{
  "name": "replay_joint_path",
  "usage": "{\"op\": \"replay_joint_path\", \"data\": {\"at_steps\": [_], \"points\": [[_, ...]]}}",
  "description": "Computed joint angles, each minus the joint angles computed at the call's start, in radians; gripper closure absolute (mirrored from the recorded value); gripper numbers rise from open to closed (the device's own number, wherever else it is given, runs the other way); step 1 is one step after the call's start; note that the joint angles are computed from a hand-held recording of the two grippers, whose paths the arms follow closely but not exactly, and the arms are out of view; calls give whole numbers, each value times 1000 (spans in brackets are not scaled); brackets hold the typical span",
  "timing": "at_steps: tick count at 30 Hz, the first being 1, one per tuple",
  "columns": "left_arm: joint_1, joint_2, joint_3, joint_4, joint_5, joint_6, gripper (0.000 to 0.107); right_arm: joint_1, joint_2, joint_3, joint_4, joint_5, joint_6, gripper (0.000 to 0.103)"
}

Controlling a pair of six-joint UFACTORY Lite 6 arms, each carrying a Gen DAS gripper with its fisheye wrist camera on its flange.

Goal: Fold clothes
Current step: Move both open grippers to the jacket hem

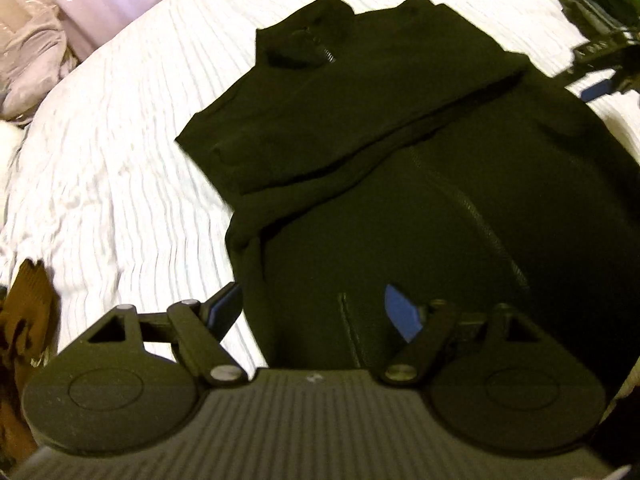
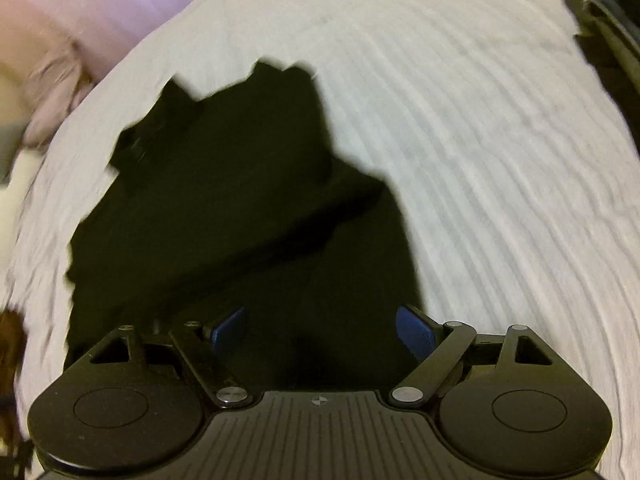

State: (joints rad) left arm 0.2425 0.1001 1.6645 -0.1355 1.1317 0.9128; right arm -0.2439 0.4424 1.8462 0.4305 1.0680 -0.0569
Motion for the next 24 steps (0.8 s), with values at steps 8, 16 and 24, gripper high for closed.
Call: {"op": "replay_joint_path", "data": {"at_steps": [8,16,24], "points": [[93,-207,-188,-28,6,152,31,64,-263,-220,-37,60,-104,18],[415,-366,-318,-254,118,670,31,207,-634,-462,-241,12,1,18],[844,-354,-302,-408,346,1070,31,603,-885,-516,-623,80,364,18]]}}
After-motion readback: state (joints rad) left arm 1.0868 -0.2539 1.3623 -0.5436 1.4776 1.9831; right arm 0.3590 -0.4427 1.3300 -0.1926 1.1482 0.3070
